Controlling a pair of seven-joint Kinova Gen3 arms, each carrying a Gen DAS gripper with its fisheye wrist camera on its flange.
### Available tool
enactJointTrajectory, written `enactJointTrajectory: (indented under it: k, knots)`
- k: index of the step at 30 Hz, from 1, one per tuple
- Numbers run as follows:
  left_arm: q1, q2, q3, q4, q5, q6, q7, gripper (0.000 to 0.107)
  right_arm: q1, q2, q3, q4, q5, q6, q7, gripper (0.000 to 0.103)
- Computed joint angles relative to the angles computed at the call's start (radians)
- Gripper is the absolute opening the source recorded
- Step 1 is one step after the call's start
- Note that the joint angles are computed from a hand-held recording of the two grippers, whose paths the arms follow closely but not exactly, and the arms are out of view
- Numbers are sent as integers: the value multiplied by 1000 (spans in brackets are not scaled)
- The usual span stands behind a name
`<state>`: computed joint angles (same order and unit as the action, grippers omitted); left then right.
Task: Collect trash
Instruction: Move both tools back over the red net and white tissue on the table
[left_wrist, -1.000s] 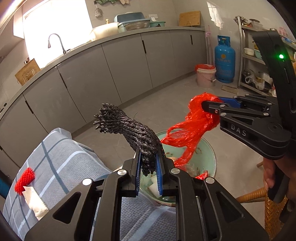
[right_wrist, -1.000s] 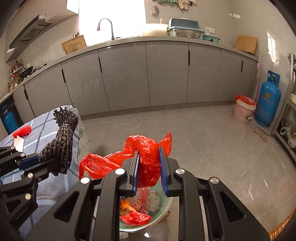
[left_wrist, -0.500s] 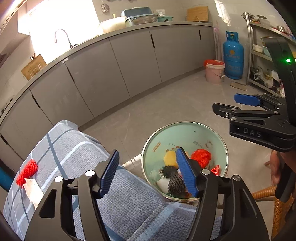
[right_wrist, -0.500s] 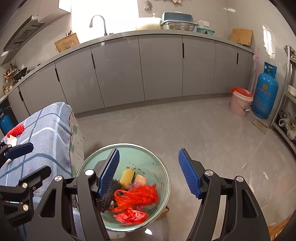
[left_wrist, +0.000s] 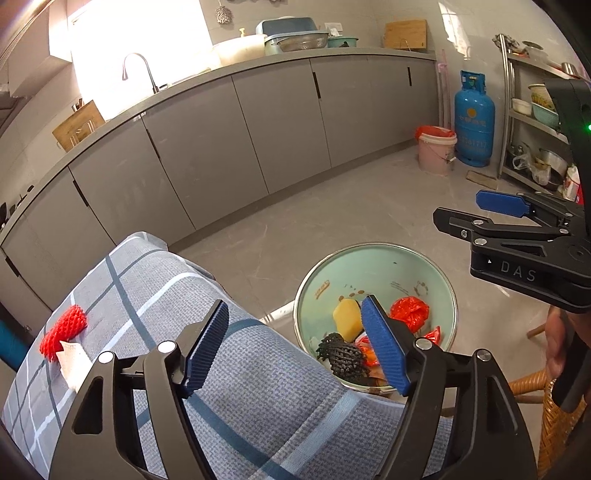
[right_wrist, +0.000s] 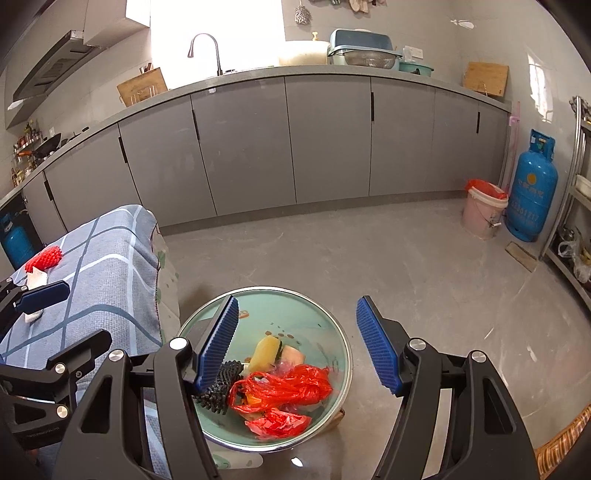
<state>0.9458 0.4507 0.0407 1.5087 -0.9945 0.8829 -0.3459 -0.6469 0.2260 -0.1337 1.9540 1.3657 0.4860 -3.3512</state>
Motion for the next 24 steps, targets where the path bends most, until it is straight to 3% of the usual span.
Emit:
enactJointTrajectory:
  k: [7,24]
  knots:
    - [3,-26,6,29,-11,15,35,81,-22,-10,-12,-16,-53,35,54,67]
    - [-32,-115,55,139,-71,28,156,81,-95,-16,-30,-68,-132,119,149,67]
